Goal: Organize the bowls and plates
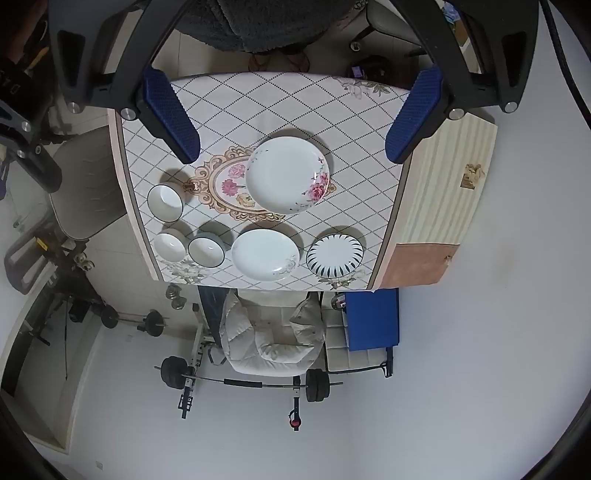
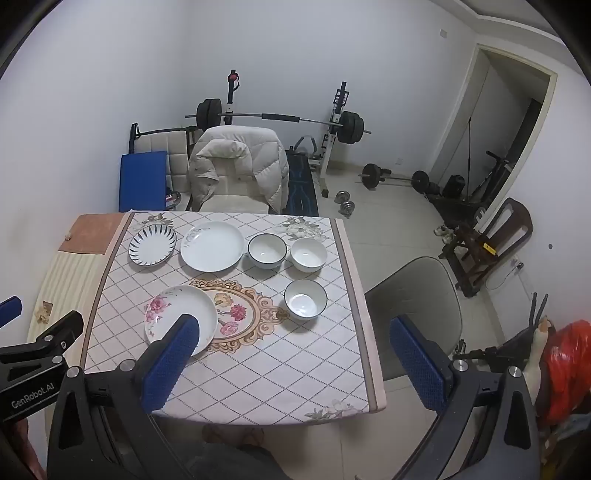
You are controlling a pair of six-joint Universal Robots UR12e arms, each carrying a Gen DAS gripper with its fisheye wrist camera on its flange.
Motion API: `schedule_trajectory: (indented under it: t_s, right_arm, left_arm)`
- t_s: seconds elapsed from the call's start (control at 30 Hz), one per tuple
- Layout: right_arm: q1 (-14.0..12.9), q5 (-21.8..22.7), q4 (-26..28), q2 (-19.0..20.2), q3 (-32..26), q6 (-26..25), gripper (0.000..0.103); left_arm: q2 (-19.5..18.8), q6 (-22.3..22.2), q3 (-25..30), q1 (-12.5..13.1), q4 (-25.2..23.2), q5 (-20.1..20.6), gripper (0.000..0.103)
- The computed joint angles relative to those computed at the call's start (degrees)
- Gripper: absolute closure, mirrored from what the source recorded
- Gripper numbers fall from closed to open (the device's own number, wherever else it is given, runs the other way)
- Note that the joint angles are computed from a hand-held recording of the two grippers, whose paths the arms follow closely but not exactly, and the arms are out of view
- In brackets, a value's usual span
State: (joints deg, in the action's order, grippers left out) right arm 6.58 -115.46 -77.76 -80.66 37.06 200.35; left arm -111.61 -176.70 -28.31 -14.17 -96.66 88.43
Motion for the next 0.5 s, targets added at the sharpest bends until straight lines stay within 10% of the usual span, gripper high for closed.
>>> schedule_trajectory:
  t_s: [0.5]
  right_arm:
    - [0.1,0.3,0.2,0.1,-0.2,0.7,0.000]
  left_arm:
    - [0.9,0.3,-1.7,-0.1,1.5,0.4,0.000]
